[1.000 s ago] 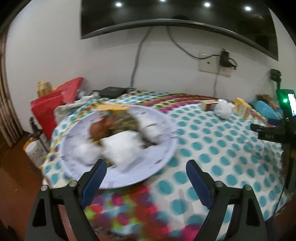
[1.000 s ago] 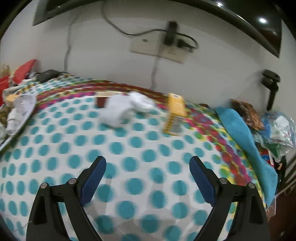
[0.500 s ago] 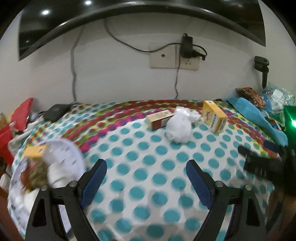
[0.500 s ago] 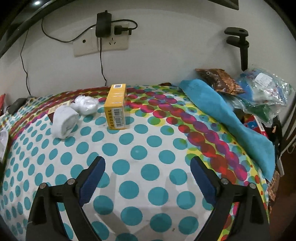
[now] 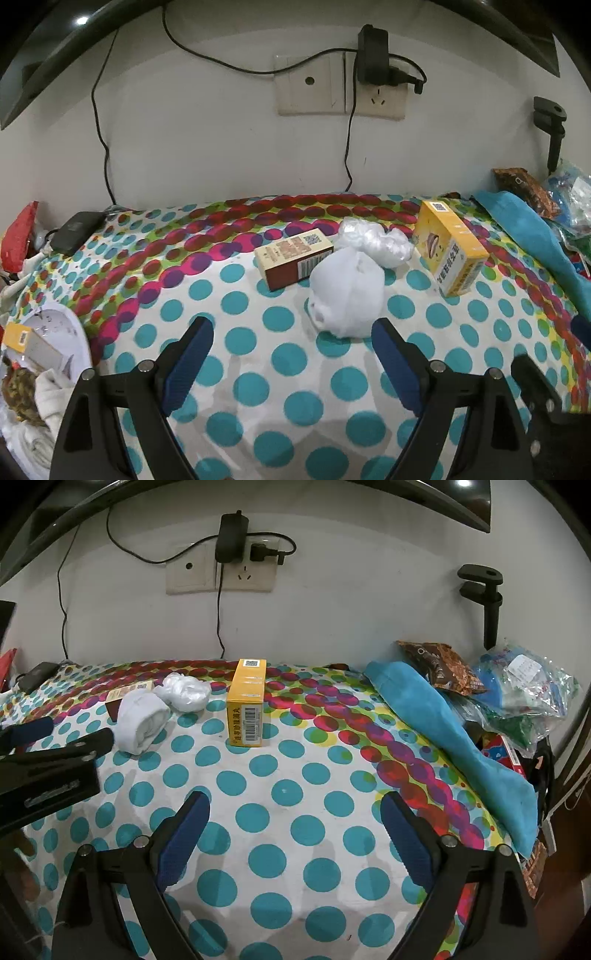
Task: Organize objects
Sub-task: 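Grasp the white cloth with the left gripper while the right gripper approaches the tall yellow box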
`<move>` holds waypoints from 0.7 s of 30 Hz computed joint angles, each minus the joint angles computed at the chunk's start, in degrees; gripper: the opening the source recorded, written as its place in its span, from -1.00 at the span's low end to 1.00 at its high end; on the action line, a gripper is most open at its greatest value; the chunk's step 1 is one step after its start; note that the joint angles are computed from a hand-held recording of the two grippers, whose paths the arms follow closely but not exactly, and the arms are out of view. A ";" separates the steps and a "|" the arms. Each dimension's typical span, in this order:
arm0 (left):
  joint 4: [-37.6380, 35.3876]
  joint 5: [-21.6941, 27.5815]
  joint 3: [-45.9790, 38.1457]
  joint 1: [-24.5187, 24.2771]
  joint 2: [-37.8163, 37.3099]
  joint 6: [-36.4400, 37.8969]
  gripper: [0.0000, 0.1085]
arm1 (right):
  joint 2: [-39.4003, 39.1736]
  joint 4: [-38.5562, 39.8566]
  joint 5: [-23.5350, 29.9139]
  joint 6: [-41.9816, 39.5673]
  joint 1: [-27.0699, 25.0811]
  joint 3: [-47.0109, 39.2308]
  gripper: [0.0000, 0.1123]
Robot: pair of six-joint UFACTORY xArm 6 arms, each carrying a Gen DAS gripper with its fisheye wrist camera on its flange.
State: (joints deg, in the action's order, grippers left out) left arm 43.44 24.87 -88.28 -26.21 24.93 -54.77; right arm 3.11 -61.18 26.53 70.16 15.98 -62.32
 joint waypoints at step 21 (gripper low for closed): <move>-16.69 -0.78 -6.91 -1.05 5.66 16.20 -0.19 | -0.41 1.66 -1.24 -0.52 -0.85 0.70 0.74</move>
